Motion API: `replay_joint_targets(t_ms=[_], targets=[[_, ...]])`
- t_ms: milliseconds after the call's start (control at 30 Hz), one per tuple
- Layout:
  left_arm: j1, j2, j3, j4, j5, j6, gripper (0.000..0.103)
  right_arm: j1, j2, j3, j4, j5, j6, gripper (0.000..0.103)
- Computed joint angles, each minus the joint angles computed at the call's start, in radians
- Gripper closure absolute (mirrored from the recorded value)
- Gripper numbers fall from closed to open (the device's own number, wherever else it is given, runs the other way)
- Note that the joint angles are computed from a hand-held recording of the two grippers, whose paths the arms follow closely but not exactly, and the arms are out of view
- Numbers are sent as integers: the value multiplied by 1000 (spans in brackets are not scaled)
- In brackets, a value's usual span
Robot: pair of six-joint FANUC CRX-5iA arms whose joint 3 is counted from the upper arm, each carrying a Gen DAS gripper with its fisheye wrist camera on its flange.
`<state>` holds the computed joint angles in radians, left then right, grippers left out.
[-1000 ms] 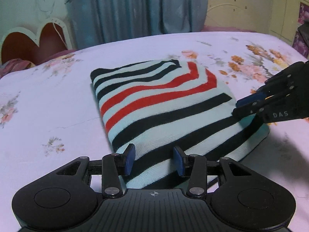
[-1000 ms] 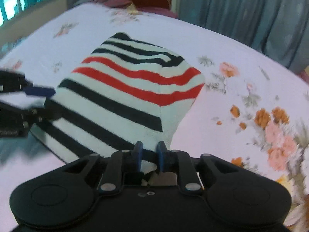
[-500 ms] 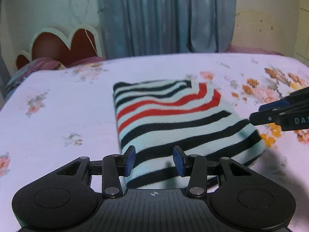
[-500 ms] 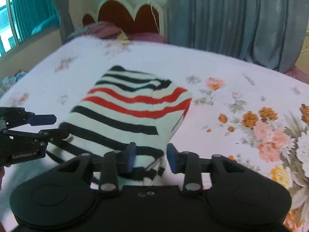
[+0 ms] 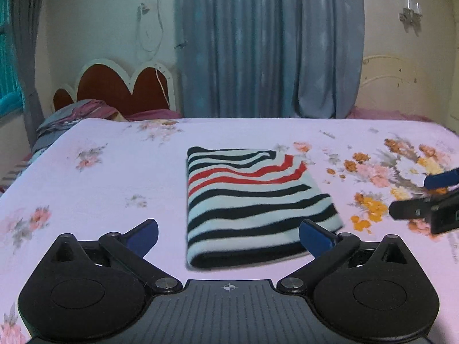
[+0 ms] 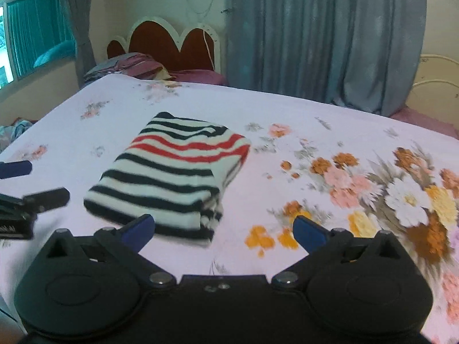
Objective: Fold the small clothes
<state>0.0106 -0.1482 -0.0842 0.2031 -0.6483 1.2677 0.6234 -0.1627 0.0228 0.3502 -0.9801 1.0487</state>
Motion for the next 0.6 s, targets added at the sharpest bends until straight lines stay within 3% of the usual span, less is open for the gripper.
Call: replay_joint_targets(t_ms=[100, 300, 600], targets=[[5, -43, -10, 11, -56, 8, 0, 53, -48, -42, 68, -34, -50, 1], [26, -171, -73, 60, -90, -11, 0, 160, -156, -114, 175, -72, -203, 1], [58, -361, -141, 52, -144, 4, 0, 372, -305, -219, 366, -196, -442, 1]])
